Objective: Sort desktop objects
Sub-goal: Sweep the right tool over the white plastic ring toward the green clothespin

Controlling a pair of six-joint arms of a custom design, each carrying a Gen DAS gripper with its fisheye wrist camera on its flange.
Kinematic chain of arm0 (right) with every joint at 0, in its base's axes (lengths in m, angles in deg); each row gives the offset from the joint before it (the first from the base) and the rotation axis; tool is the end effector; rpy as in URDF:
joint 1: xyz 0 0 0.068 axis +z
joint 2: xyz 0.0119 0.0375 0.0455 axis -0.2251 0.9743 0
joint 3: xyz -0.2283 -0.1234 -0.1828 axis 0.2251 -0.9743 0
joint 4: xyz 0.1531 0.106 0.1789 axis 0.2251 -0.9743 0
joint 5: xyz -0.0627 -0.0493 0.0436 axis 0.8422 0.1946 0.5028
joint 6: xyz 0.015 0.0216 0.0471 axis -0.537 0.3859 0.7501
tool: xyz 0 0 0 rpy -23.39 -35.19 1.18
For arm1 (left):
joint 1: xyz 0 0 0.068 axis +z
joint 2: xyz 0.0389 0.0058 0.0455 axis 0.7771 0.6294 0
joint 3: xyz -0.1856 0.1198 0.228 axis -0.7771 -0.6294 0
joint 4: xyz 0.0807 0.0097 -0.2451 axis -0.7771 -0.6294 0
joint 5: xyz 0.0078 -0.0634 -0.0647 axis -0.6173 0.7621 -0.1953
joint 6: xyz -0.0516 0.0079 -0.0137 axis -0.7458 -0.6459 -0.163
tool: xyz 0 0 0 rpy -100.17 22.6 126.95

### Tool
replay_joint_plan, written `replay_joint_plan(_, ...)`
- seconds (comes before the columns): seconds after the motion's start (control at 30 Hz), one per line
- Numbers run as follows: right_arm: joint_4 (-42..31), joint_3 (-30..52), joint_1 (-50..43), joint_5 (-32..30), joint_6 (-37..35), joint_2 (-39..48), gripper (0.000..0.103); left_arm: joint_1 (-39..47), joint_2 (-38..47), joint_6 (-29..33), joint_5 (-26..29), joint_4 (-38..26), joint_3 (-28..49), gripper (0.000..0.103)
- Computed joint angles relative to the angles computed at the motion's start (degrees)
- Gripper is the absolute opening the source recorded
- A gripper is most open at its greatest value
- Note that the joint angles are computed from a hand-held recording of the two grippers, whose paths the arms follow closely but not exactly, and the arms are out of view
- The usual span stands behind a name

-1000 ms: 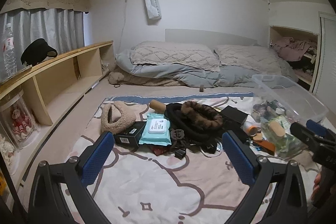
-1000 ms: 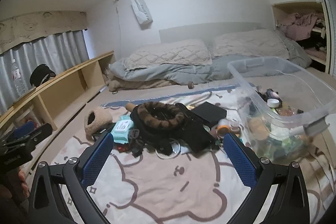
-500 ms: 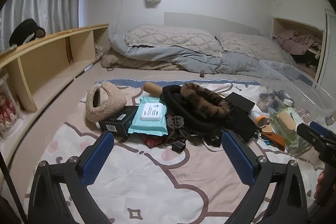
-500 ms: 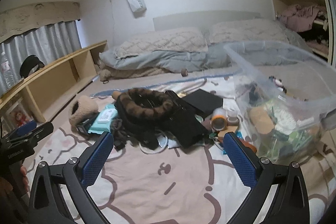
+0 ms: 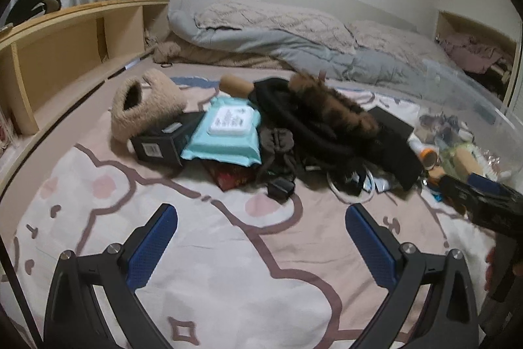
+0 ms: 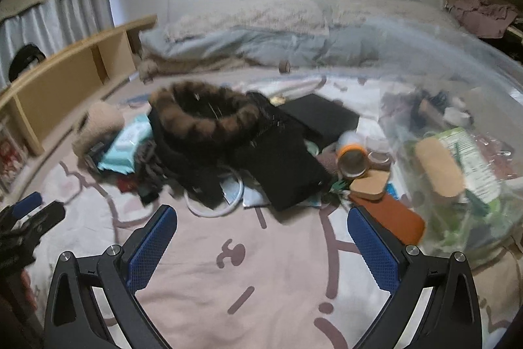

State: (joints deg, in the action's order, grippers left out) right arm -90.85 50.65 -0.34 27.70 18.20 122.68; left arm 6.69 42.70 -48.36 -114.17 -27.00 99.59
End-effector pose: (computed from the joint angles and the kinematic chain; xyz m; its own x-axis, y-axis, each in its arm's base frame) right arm 0.2976 0.0681 0.2391 -0.6867 -0.0283 -0.7264 -0.1622 0.9800 0.1151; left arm 0.2410 -0.2076 0.2477 -0.6227 -0.0892 -0.7774 -0.0677 0.9959 -0.0601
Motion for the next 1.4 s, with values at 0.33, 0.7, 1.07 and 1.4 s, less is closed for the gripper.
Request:
replay_joint_plan(0.33, -7.81, 13.78, 3.87, 6.42, 1.62, 17.53, 0.103, -2.62, 4.69, -0.84, 2.94, 3.41, -1.09, 0.103)
replay_joint_plan(0.7, -4.64, 13.81, 5.57, 11.04, 1.65, 24.28, 0.103, -2.54, 3.64, -4.60, 4.94, 5.79, -7.29, 0.103)
replay_joint_plan(1.07, 2.34, -4.32, 6.64, 9.36, 2.75, 11.46, 0.103, -1.64, 2.64, -5.45, 7.00, 7.76, -8.68, 0.103)
replay_joint_plan(1.4, 3.95, -16.01, 11.93, 11.04, 3.27, 0.66, 0.103, -3.02, 2.38, -3.42, 7.62, 8.93, -9.09, 0.103)
